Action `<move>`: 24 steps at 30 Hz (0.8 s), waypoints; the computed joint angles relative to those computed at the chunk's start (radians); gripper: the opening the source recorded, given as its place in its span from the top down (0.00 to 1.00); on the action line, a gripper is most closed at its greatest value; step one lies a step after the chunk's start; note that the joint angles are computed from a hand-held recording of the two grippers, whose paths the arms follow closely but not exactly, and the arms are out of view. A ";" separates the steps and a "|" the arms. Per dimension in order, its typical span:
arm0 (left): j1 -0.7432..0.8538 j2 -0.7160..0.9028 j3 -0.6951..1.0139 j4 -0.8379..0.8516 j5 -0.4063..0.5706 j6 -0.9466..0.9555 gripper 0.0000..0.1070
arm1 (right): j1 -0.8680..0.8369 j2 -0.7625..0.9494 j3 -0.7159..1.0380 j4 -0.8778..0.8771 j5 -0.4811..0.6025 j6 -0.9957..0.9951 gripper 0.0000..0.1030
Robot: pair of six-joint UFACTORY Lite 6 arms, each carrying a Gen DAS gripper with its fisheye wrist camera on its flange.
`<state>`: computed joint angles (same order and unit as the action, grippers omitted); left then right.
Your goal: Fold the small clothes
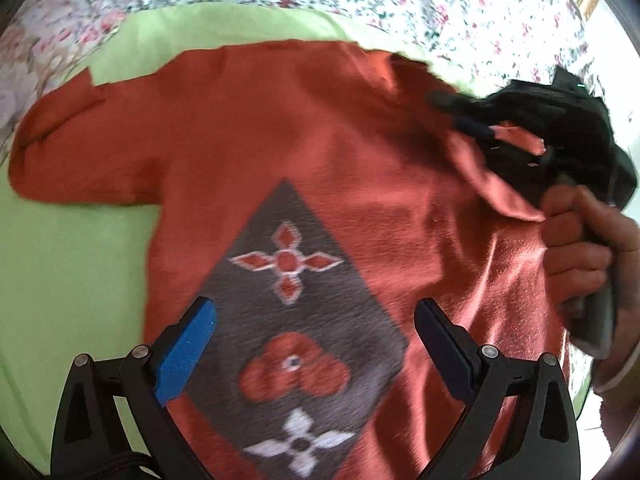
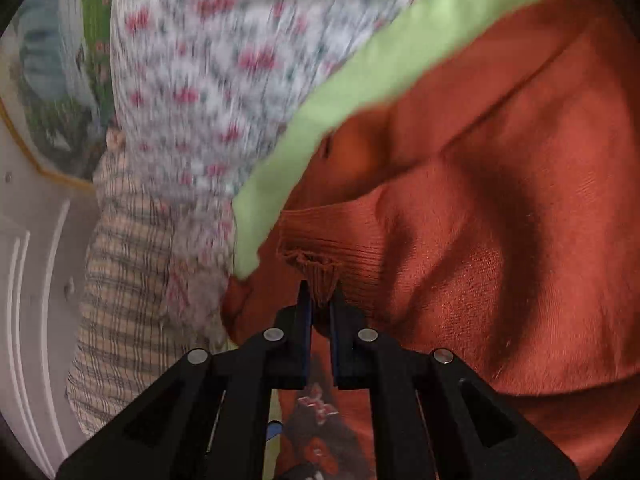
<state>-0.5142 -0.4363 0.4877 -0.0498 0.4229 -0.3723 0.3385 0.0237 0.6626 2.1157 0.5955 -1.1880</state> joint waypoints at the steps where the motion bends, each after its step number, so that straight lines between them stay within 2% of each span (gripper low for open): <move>1: 0.030 -0.021 -0.012 -0.043 0.007 0.055 0.07 | 0.051 0.076 0.054 0.050 0.003 -0.025 0.92; 3: 0.124 -0.072 -0.043 -0.170 0.034 0.218 0.07 | 0.120 0.172 0.133 0.096 -0.011 -0.040 0.92; 8: 0.256 -0.014 -0.023 -0.394 0.034 0.495 0.07 | 0.246 0.392 0.340 0.130 -0.029 0.000 0.92; 11: 0.280 0.091 0.034 -0.500 0.001 0.615 0.07 | 0.275 0.473 0.431 0.038 -0.070 0.095 0.88; 13: 0.276 0.181 0.087 -0.561 -0.031 0.673 0.07 | 0.269 0.490 0.453 -0.054 -0.089 0.190 0.81; 16: 0.294 0.330 0.192 -0.700 -0.039 0.814 0.07 | 0.237 0.417 0.369 -0.027 -0.059 0.160 0.67; 20: 0.286 0.576 0.378 -0.850 -0.026 0.937 0.07 | 0.181 0.221 0.183 0.020 -0.060 0.093 0.65; 24: 0.248 0.766 0.535 -0.788 -0.063 0.854 0.07 | 0.112 -0.085 -0.057 -0.050 -0.116 0.146 0.65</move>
